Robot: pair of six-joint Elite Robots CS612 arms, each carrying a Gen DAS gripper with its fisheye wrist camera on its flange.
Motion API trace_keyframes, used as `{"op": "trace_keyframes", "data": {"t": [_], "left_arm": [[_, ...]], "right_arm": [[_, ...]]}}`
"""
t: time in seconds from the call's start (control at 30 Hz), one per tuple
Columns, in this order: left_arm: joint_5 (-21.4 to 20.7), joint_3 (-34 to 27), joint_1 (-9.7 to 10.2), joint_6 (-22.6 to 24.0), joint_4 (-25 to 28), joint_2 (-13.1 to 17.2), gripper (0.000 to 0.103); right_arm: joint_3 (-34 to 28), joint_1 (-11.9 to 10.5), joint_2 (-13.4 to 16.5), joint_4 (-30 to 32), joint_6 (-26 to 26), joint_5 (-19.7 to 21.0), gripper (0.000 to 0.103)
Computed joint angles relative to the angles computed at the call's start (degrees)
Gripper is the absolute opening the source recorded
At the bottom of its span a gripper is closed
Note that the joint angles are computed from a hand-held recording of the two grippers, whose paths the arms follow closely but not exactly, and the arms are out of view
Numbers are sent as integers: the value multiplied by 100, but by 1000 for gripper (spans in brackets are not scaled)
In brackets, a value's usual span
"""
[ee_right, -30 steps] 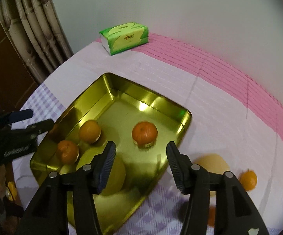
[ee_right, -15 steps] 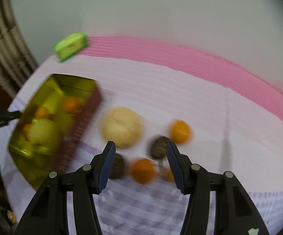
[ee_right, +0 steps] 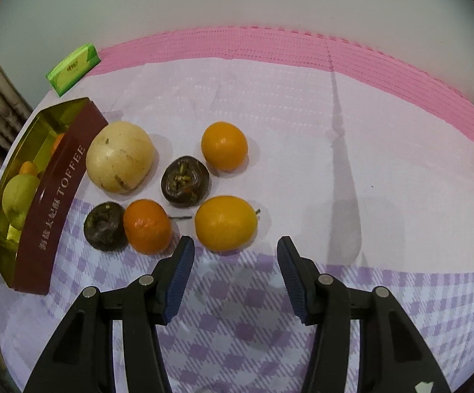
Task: Organize fruits
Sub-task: 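Move the right gripper back to the fruit and grasp a yellow orange, then lift the orange with the right gripper while the left gripper grasps a dark brown fruit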
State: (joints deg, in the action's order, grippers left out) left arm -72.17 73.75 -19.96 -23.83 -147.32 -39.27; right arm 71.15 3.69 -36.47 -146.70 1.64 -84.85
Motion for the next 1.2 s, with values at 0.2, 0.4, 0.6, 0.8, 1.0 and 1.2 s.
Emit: {"op": "trace_keyframes", "data": {"t": [0.2, 0.4, 0.6, 0.8, 1.0, 1.2], "left_arm": [[-291, 5, -124, 383, -72, -76, 69], [-569, -102, -274, 771, -1, -49, 69], [-861, -301, -432, 1098, 152, 48, 69], [-1277, -461, -537, 1419, 351, 149, 69], [-1424, -609, -652, 1686, 503, 276, 69], [-1395, -810, -741, 1819, 615, 435, 69]], "right_arm": [[-116, -8, 99, -30, -20, 95, 49], [-277, 3, 225, 12, 28, 147, 41], [-238, -13, 211, -35, 15, 239, 39], [-54, -53, 106, -145, 149, 177, 39], [254, -119, -80, -235, 216, 96, 39], [519, -128, -221, -463, 141, -8, 39]]}}
